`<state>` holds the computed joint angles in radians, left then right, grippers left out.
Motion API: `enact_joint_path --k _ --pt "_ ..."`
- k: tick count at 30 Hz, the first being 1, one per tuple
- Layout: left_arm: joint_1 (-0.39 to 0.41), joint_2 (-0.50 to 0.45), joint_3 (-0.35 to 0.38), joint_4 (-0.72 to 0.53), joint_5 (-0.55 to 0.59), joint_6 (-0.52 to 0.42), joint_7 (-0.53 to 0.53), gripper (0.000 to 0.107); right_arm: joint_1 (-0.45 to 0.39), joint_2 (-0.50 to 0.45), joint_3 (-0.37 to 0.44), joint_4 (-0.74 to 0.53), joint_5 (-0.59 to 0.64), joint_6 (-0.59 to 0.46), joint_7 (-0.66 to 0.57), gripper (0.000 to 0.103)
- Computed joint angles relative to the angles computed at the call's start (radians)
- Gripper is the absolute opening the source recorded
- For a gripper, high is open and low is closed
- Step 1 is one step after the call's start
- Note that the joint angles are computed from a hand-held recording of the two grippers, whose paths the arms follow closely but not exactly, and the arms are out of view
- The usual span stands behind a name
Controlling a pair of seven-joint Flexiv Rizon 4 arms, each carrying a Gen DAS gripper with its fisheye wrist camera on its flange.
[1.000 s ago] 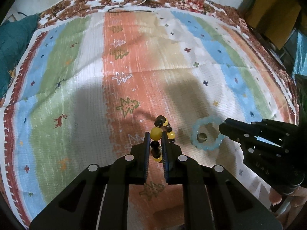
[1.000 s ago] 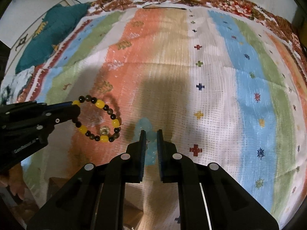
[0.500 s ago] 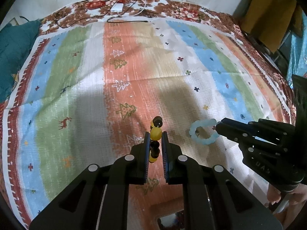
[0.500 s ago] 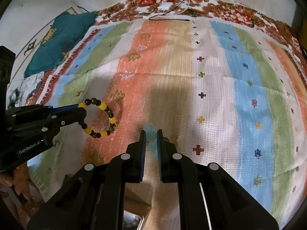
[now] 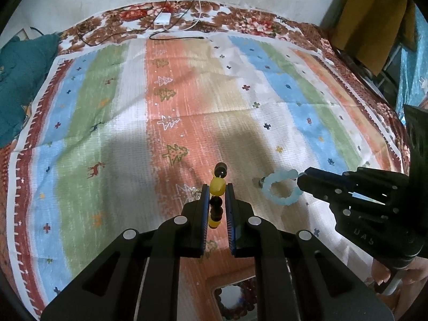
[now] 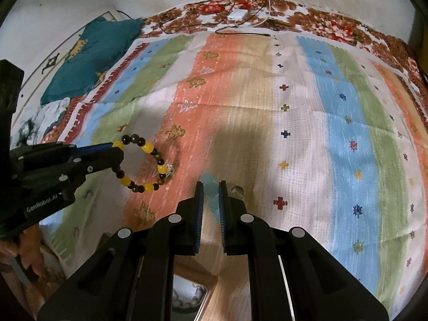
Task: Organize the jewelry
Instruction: 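Lift the yellow-black bracelet with the left tool while the right tool lifts the light blue bracelet, then carry both bracelets over the silver tin and open both tools to drop them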
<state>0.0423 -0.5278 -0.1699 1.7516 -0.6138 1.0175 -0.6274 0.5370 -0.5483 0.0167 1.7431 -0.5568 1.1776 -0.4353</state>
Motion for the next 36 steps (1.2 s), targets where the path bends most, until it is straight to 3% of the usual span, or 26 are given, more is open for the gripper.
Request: enact_joint_path --k 16,36 --pt "0.012 0.104 -0.028 0.134 -0.179 0.04 0.148 0.011 0.045 0.073 -0.05 0.088 -0.16 0.012 0.151 0.012" --pt "-0.05 0.209 0.009 0.255 -0.38 0.072 0.325 0.011 0.023 0.141 -0.031 0.155 -0.374 0.059 0.307 0.012"
